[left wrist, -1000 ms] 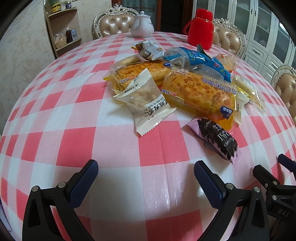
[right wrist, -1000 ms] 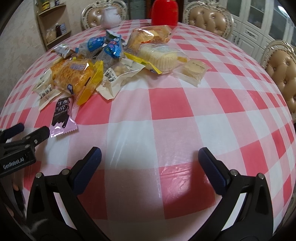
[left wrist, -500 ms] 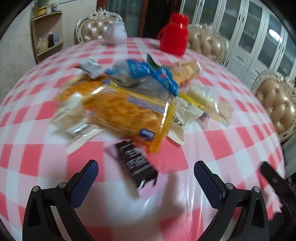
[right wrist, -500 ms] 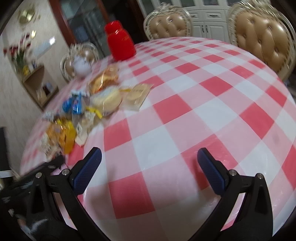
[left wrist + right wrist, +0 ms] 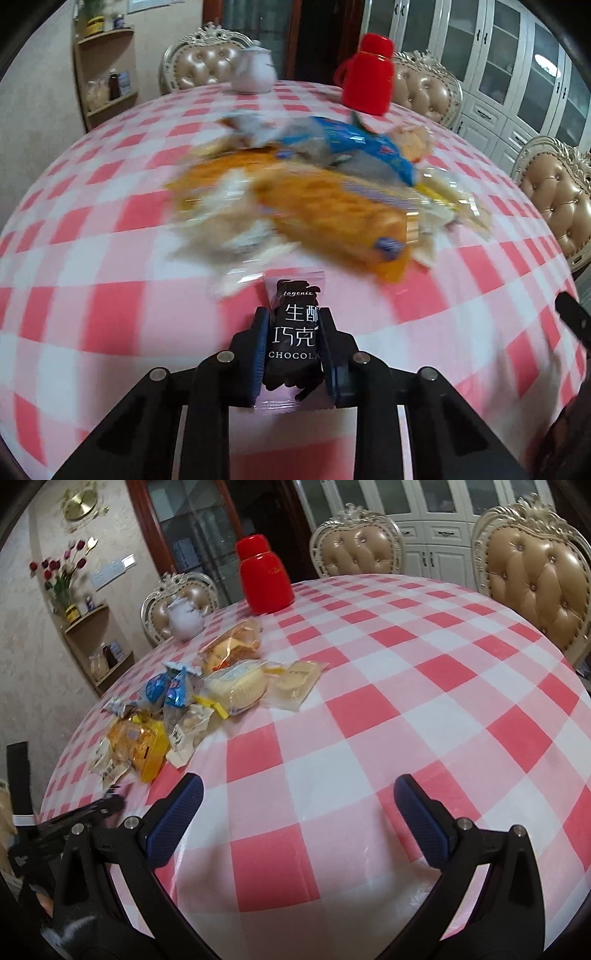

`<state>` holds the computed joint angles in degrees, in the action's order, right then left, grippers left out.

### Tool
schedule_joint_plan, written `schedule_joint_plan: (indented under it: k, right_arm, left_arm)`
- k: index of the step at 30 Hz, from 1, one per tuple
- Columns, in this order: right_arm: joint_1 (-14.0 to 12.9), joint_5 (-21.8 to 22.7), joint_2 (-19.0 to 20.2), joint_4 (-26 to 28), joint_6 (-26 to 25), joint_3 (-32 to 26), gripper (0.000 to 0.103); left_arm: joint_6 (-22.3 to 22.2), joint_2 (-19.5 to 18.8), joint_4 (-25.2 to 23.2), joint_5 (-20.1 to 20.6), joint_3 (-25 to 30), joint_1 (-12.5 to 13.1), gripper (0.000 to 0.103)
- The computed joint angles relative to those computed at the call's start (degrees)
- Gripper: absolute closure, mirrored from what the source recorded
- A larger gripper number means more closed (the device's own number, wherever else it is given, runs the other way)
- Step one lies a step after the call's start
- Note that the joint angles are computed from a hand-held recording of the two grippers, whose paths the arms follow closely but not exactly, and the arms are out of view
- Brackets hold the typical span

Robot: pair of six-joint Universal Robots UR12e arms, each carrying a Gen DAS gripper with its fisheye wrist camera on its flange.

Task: Organize snacks
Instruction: 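Grasp the dark chocolate bar with the left tool while the right tool grasps a yellow bread roll, then carry both snacks to the white box and open both tools to drop them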

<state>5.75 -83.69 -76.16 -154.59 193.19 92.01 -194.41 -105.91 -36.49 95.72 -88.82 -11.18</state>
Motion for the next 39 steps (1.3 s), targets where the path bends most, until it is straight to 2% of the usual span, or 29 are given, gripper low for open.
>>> schedule_joint_plan:
  k: [3,5,7,9,11,14,17,19,20,21,23,24,25,27,32,36,39]
  right_arm:
    - [0.9,4.3,0.8,2.7,-6.9,-2.3,0.000]
    - [2.2,5.9,2.0,3.7,-12.2,-4.4,0.000]
    - [4.2,7.7,4.3,4.8,-21.6,-7.9,0.000]
    - [6.7,4.8,7.5,7.1,-31.4,-12.6,0.000]
    - [8.7,1.3,10.7,8.4,-37.3,-17.0,0.000]
    - [9.8,2.0,14.3,14.6,-41.6,-23.0,0.000]
    - [11.2,-1.9,17.7,19.6,-44.8,-27.9,0.003]
    - [11.6,-3.3,19.2,23.9,-44.9,-30.4,0.017]
    - [11.5,-2.8,19.6,24.5,-44.0,-30.9,0.019]
    - [11.0,-1.1,20.0,25.9,-42.7,-31.8,0.021]
    - [10.0,2.7,19.8,27.6,-40.0,-31.7,0.032]
    - [9.6,4.6,19.2,27.6,-39.2,-30.8,0.047]
    - [9.5,4.5,18.4,26.5,-38.2,-29.4,0.050]
    - [9.6,3.4,16.5,22.9,-34.9,-25.8,0.051]
    - [8.8,6.7,11.6,16.9,-26.5,-18.3,0.052]
    - [6.4,16.7,8.5,9.9,-18.0,-13.1,0.052]
    - [6.2,20.4,7.6,9.0,-15.7,-11.4,0.052]
  left_arm:
    - [2.0,2.2,1.6,0.3,-3.0,1.7,0.077]
    - [1.8,3.5,1.5,-1.1,-4.5,3.5,0.077]
    - [0.3,3.6,0.9,-1.0,-4.5,4.4,0.077]
    - [-1.1,4.0,1.6,-2.9,-5.1,5.6,0.077]
    - [-1.3,4.0,2.2,-3.7,-5.4,5.8,0.077]
    - [-1.8,4.1,2.7,-3.7,-5.7,5.7,0.077]
    - [-3.5,4.5,4.2,-6.4,-6.6,6.7,0.077]
    - [-3.9,4.6,4.5,-6.8,-6.7,6.9,0.077]
    - [-3.8,4.5,4.4,-6.7,-6.7,6.8,0.077]
    - [-3.8,4.5,4.5,-6.6,-6.6,6.8,0.077]
    - [-4.2,4.5,4.7,-7.1,-6.7,7.0,0.077]
    - [-4.4,4.5,4.8,-7.2,-6.7,7.0,0.077]
    - [-4.3,4.5,4.8,-7.1,-6.7,7.0,0.077]
    - [-4.0,4.4,4.7,-6.4,-6.6,6.8,0.077]
    - [-5.1,4.7,5.9,-5.8,-7.2,6.9,0.078]
    - [-5.7,5.3,9.5,-6.5,-8.5,7.3,0.078]
    - [-6.4,5.7,11.9,-6.3,-9.3,7.4,0.078]
